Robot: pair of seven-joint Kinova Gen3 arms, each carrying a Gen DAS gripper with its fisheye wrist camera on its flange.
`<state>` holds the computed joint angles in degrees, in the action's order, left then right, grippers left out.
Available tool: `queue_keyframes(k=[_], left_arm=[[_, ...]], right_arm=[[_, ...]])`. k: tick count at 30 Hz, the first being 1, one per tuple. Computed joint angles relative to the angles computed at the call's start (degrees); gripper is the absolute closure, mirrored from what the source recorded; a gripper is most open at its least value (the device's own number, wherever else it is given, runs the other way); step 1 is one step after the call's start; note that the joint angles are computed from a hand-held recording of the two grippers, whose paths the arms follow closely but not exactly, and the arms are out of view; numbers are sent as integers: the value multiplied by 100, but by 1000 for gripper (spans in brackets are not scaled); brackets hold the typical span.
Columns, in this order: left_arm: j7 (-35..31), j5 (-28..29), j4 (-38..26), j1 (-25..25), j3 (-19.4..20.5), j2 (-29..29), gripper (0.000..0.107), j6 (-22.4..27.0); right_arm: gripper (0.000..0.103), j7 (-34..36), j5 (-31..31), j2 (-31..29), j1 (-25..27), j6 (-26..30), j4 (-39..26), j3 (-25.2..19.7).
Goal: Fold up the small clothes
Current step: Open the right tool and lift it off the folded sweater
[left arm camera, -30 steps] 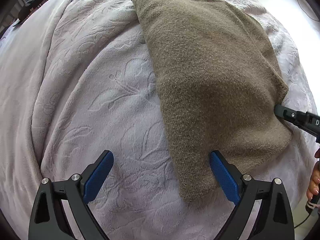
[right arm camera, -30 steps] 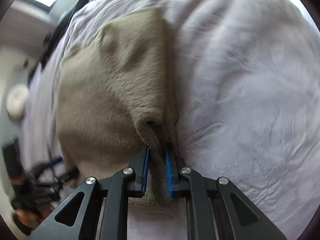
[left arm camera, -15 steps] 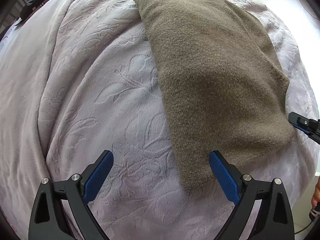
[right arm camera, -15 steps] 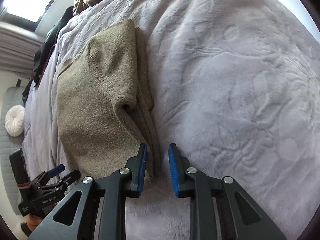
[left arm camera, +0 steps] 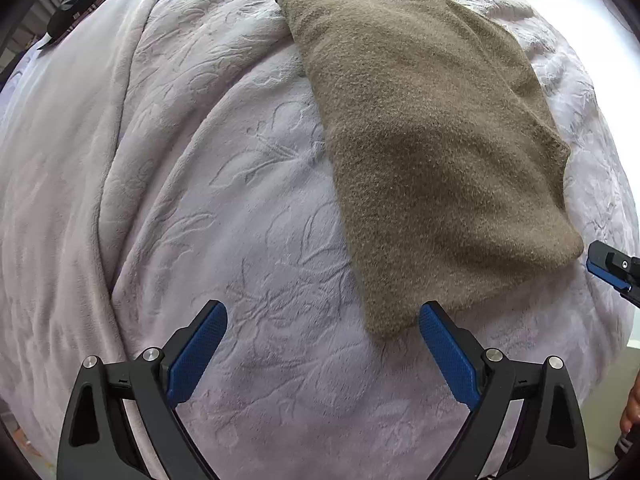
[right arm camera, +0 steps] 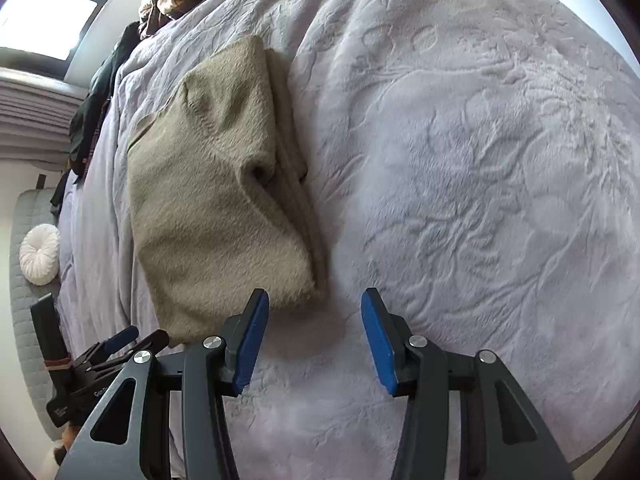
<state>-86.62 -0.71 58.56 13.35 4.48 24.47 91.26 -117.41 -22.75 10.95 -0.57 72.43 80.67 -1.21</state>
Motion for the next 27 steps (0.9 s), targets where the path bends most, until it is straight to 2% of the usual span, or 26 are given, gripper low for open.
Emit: queue_keyframes(k=[2,3,4,7,10,11,12,17,20,24,27], left_arm=[[-6,-19,-6,5,-4,-37,10,37],[-15,-9,-21,-11,-4,-50,10,81],[-26,21,-34,-37,-1,-69,10,142],[2,129,-64,-101,0,-64,10,238],[44,191,-7,-153,-9,-135,10,167],[56,215,25,-182,-15,-164,10,135],[93,218,23,-190,-23,-179,5,129],[82,165,-59,-244,-36,-138,5,154],[122,106,-94,-187,-33,-119,5,186],[182,177,-409,-230,29,140,5,430],[119,92,-692,-223,-77,394,5,477]], right_arm=[[45,5,-57,-30,4,4,41,-12],[37,10,-74,-39,-1,-2,48,-17],[33,23,-87,-49,-4,-12,54,-20],[32,54,-117,-20,-29,7,2,-38],[23,95,-129,45,-67,33,-109,-64],[23,121,-146,69,-70,43,-145,-74],[23,151,-172,94,-71,50,-180,-85],[16,361,-400,110,-22,-76,-130,-124],[2,596,-772,90,103,-283,42,-143],[0,843,-1293,142,283,-377,187,-144],[0,1061,-1631,228,419,-322,203,-163]])
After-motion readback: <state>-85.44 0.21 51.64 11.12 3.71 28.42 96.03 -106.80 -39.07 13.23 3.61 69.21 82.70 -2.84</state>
